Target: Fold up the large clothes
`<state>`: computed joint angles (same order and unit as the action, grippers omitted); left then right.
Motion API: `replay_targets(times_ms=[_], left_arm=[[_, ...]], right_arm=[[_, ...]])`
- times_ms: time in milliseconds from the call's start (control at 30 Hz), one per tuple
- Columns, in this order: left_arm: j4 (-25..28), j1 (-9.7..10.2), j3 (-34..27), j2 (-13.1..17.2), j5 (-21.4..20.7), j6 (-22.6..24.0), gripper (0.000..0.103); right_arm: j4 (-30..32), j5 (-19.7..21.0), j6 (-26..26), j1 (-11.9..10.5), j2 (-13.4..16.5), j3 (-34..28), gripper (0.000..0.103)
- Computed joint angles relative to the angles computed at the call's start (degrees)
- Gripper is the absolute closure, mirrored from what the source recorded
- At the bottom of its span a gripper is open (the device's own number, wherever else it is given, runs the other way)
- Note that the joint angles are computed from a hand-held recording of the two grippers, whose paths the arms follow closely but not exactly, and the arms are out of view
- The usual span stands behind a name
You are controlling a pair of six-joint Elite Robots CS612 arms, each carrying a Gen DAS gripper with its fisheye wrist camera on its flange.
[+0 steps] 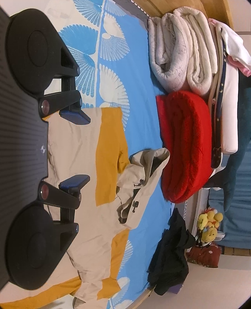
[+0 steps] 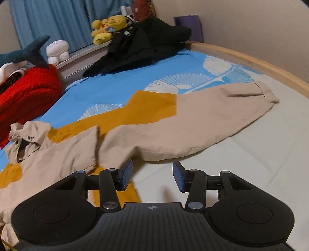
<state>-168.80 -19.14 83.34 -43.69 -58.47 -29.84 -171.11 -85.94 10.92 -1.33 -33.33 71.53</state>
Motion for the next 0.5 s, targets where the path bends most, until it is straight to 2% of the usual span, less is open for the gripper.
replay_targets(times_ms=[200,333,500], left_arm=[[1.13,0.07,-1.21,0.86,-0.44,-0.75,0.040],[1.48,0.18,-1.89,1.32,-0.71,-1.46,0.040],[2.47,-0.08,-2.63,1.96,-0.84,-0.21,0.040]], right_arm=[[0.49,1.50,4.64,-1.81,2.20,-3.09,0.056],[0.59,4.85,12.46,-3.70,3.69,-5.05,0.056],[0.08,5.20,21.38,-5.82,5.53,-7.54,0.055]])
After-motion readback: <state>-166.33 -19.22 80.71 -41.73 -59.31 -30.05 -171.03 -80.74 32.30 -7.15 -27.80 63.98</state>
